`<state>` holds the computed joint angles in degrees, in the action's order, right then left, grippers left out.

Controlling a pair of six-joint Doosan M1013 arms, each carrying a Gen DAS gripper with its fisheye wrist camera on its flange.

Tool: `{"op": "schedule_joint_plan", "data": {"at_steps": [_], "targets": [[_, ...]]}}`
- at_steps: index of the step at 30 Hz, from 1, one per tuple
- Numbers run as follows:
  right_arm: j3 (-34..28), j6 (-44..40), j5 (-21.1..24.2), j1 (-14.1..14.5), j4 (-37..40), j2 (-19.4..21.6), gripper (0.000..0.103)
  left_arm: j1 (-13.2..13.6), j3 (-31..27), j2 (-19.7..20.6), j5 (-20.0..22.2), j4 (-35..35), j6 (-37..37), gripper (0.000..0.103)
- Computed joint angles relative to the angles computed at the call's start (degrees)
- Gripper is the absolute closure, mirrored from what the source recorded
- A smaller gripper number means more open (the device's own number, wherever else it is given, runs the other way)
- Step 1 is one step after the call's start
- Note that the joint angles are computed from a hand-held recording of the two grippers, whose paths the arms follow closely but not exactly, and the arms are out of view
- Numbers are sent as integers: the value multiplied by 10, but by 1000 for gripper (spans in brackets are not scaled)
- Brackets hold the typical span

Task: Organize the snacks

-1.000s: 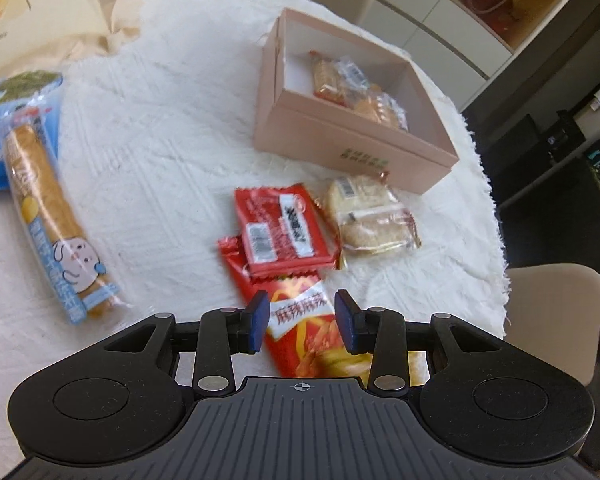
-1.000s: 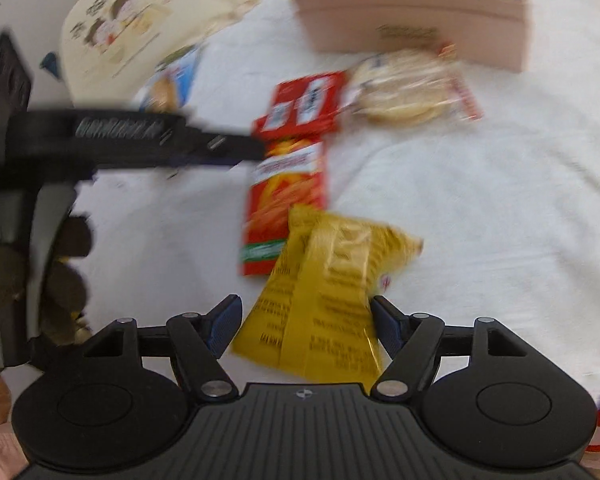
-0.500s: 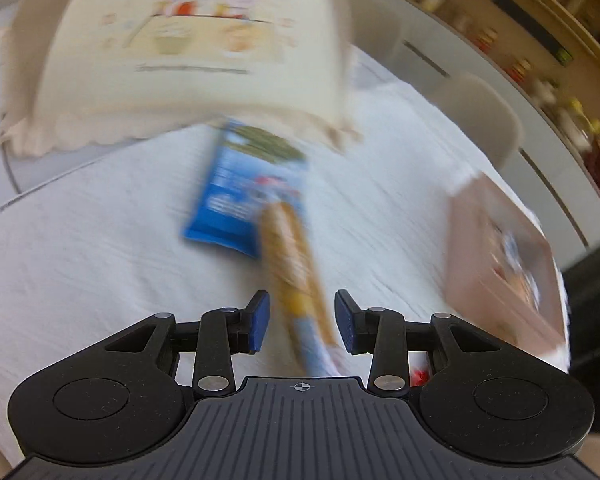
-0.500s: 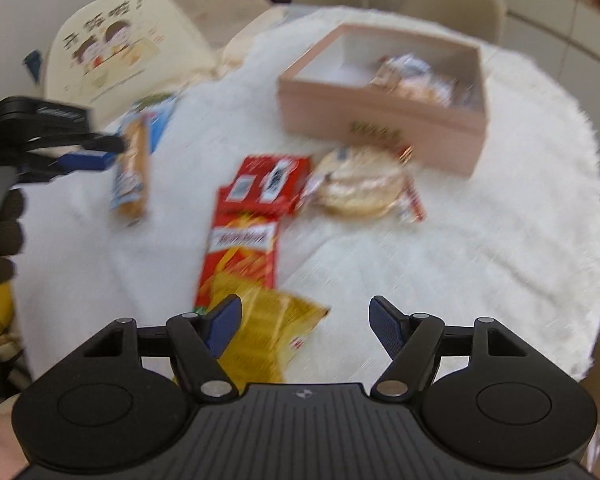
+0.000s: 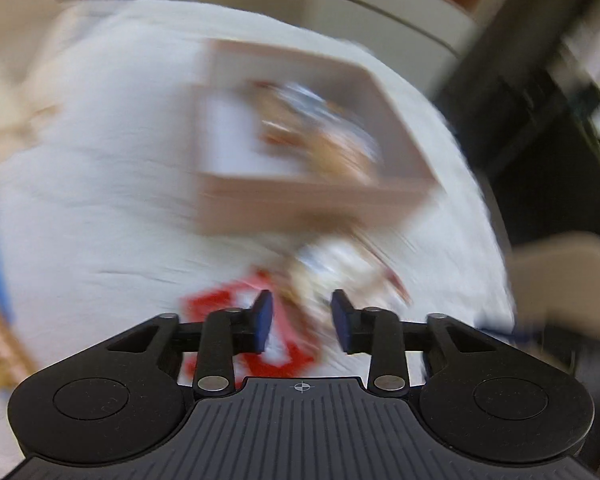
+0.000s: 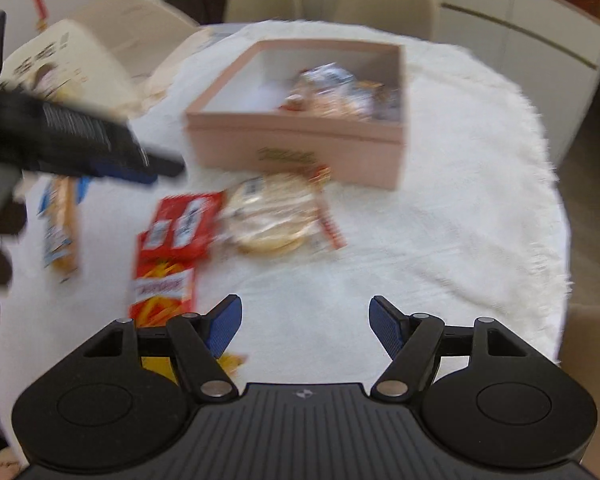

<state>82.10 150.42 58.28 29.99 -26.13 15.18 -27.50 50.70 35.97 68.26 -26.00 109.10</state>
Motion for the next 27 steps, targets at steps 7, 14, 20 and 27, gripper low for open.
{"op": "schedule_joint_plan", "data": {"at_steps": [7,14,20,27], "targets": [[10,33,7,-20,-27,-4,32,-12,63,-24,35,2,71,75],[-47,-101,-56,-43,57,44,25,12,92,-43,15,23,33,87],[-95,-153,-44,-45,85,93,19,25,110,-59,-23,74,-37,89],[-46,-215,-67,-45,156,55,20,54,113,-61,28,-26,-52,86]]}}
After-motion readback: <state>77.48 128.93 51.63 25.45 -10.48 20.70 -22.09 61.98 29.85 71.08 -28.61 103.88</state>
